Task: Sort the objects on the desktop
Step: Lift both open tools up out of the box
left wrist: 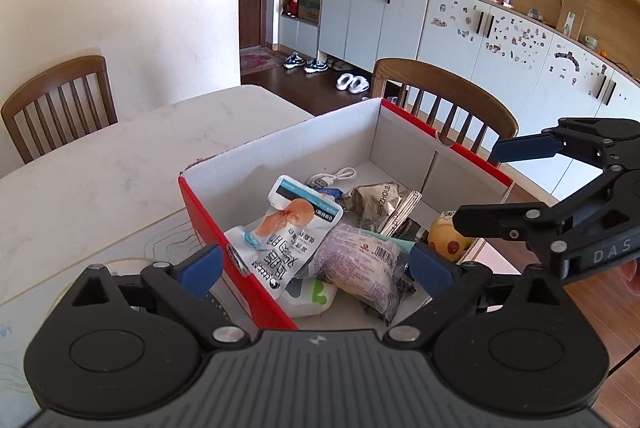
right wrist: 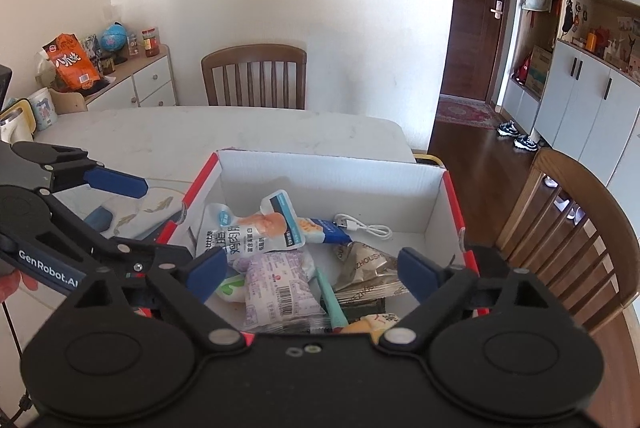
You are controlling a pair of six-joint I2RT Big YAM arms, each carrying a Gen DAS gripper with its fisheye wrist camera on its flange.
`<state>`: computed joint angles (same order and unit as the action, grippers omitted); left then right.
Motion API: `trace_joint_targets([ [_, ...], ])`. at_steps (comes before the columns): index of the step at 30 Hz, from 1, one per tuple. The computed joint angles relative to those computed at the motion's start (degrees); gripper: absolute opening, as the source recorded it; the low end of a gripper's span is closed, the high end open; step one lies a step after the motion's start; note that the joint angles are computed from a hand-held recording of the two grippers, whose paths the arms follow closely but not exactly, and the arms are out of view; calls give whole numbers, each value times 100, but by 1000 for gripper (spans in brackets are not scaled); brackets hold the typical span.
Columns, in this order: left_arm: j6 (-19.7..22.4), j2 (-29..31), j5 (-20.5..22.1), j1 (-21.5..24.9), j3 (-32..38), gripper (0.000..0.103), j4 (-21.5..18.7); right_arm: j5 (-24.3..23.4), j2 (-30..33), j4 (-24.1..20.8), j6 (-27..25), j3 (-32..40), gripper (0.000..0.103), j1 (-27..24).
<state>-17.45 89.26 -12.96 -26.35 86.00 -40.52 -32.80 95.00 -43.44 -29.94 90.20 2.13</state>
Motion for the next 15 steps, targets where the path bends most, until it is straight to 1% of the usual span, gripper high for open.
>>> trace_joint_targets([
  [7, -9, -85, -276, -69, -106, 100, -114, -11, -101, 48, 30, -154, 95, -20],
  [9, -35, -137, -234, -71, -171, 100, -80, -4, -119, 56, 50, -184, 95, -21],
  [15, -322, -247, -259, -112, -265, 100, -166, -45, -243, 102, 60, -335, 95, -44],
])
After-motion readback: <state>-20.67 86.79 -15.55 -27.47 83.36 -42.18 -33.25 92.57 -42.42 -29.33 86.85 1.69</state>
